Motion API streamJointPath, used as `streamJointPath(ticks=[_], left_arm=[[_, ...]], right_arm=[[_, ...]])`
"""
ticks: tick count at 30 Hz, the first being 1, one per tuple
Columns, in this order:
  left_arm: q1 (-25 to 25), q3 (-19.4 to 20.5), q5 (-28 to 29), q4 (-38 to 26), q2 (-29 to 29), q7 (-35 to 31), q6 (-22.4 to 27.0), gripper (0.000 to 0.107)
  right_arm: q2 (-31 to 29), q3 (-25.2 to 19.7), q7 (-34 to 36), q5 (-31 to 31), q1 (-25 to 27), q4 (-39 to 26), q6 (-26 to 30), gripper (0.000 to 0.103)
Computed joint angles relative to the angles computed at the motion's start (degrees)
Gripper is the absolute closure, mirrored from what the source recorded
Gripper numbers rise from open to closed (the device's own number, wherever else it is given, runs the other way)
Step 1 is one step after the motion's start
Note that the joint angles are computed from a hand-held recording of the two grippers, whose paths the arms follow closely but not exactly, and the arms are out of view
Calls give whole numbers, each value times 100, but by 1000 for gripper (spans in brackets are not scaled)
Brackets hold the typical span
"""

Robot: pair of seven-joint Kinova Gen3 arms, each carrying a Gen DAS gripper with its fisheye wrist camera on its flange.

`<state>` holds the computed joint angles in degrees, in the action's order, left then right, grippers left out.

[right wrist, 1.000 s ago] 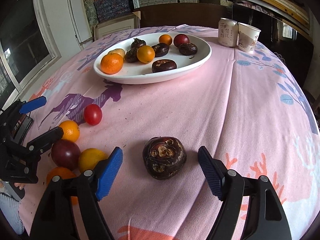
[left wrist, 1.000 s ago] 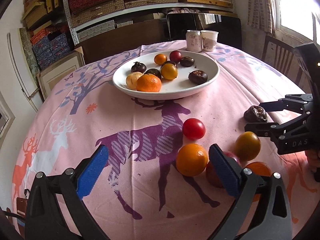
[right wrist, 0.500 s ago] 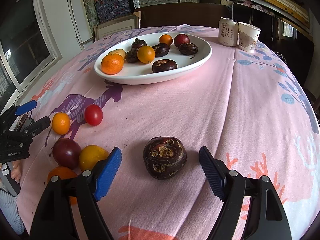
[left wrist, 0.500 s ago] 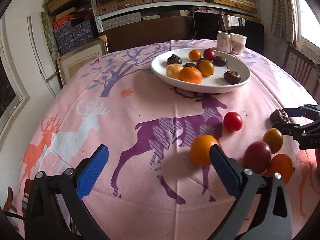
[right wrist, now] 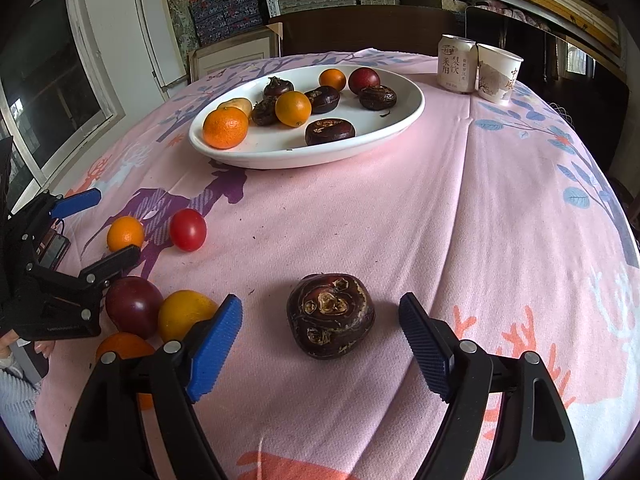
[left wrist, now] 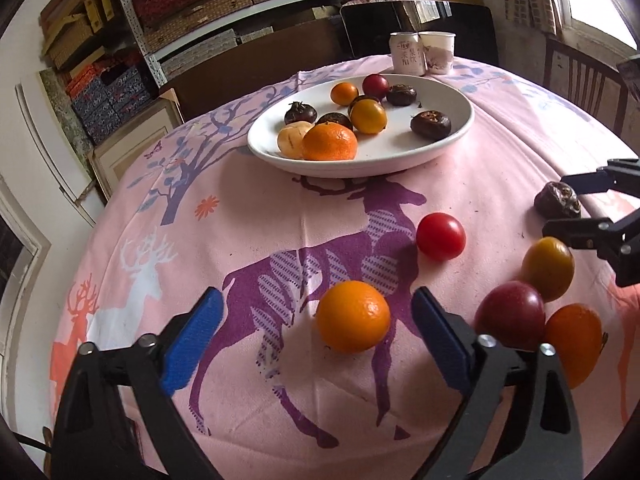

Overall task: Organize fruits
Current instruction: 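Grasp a dark brown fruit with the right tool while the left tool grasps a mandarin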

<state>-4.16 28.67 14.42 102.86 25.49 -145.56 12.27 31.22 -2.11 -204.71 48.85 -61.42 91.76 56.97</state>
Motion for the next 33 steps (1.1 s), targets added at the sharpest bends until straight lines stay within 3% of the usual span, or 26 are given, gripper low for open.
streamJointPath(ticks=[4, 8, 21, 22, 23, 24, 33], left_arm=[[-107, 49, 182, -239, 128, -118, 508, 44], [-140, 21, 473, -442, 227, -411, 996, 71], [154, -489, 1206, -582, 228, -945, 1327, 71], [182, -517, 1225, -572, 218, -967, 1311, 71], [196, -535, 1246, -563, 209, -989, 1302, 71], [198, -545, 1270, -562, 209, -1012, 1305, 71], [-60, -323, 1695, -418, 136, -1412, 1173, 72]], right_arm=[[-1, -1, -3, 2, 2, 4, -2, 21], [1, -2, -3, 3, 1, 1, 0, 21], [-13, -23, -60, -88, -45, -14, 134, 23], [-1, -20, -69, -99, -54, -33, 185, 31], [13, -14, -86, -104, -75, -57, 252, 48], [-10, -1, -175, -54, -103, -5, 227, 58], [-186, -19, -986, 480, -219, 391, 75, 61]])
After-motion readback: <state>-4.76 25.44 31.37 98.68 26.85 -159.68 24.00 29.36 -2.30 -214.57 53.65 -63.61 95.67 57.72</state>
